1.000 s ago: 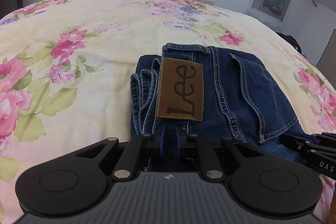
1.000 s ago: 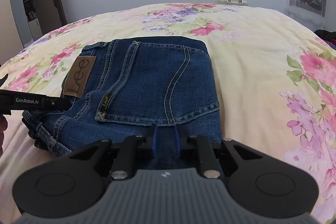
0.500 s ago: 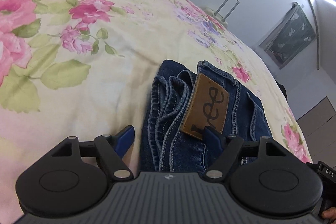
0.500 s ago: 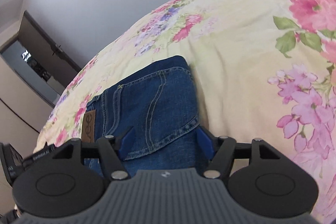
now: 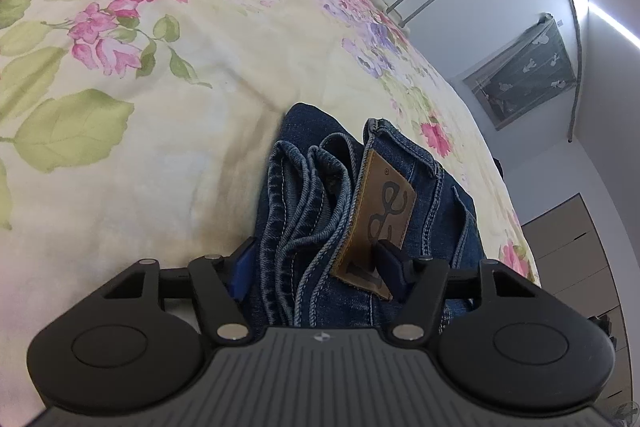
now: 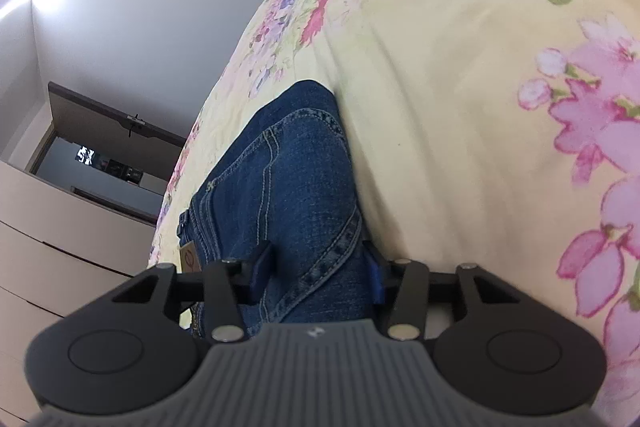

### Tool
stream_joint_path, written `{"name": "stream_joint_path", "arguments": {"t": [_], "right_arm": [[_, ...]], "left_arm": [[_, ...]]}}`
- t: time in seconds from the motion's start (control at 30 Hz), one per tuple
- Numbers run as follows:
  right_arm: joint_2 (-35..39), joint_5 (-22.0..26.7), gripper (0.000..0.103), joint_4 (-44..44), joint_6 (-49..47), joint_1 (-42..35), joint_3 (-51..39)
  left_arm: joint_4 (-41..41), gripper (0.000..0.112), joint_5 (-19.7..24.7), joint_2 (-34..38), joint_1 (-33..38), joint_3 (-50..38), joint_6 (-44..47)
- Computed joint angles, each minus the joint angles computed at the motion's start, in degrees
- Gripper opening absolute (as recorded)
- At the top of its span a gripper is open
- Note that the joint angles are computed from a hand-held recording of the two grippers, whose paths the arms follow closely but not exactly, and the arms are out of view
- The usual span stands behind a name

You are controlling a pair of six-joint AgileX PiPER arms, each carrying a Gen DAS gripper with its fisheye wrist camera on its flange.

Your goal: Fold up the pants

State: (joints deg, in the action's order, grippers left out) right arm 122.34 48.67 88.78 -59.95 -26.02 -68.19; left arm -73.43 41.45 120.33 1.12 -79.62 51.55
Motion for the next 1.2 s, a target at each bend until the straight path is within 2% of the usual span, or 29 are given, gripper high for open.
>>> {"name": "stream_joint_path", "arguments": {"t": [0.03,0.2,0.37,0.5,0.57,0.8,0.97,1.1,1.2], "right_arm": [[-0.2,0.1,0.037,0.2,0.0,-0.1,0.2],[-2.4,-0.9,0.023,2.4,-3.7,0.4,2.7],[-7.2,-2.6,0.018,1.4,-3.8,1.1,4.8],[-11.3,-3.7,0.017,-2.4,0.0,2.0,5.1],[-14.0,-3.8,0.016,-5.7,2.5,2.3,5.1],[-27.0,-3.6,0.016,-14.0,10.3,3.6,9.8],[-35.7,-3.6,0.016,-16.9,15.7,6.5,13.4],[-38.6,-5.7,0.016,-17.3,19.7,12.4,13.7],[-37.6,-9.0,0.016,-15.9,22.3,19.6,12.3]], "left_arm": [[-0.1,0.067,-0.4,-0.3,-0.2,0.3,0.4],[-0.2,0.043,-2.7,-3.1,-1.0,2.2,0.2],[1.8,0.035,-5.5,-7.4,-2.2,4.7,-1.1],[13.8,0.034,-6.5,-12.0,-4.1,4.9,-11.2],[17.2,0.034,-6.1,-15.1,-4.3,6.6,-13.6],[23.0,0.034,-0.2,-25.7,-1.0,10.9,-17.6],[23.4,0.034,5.8,-31.8,5.4,12.1,-14.8],[24.6,0.034,11.8,-33.8,13.3,9.9,-12.0],[25.8,0.034,16.7,-31.6,19.4,4.9,-10.7]]}}
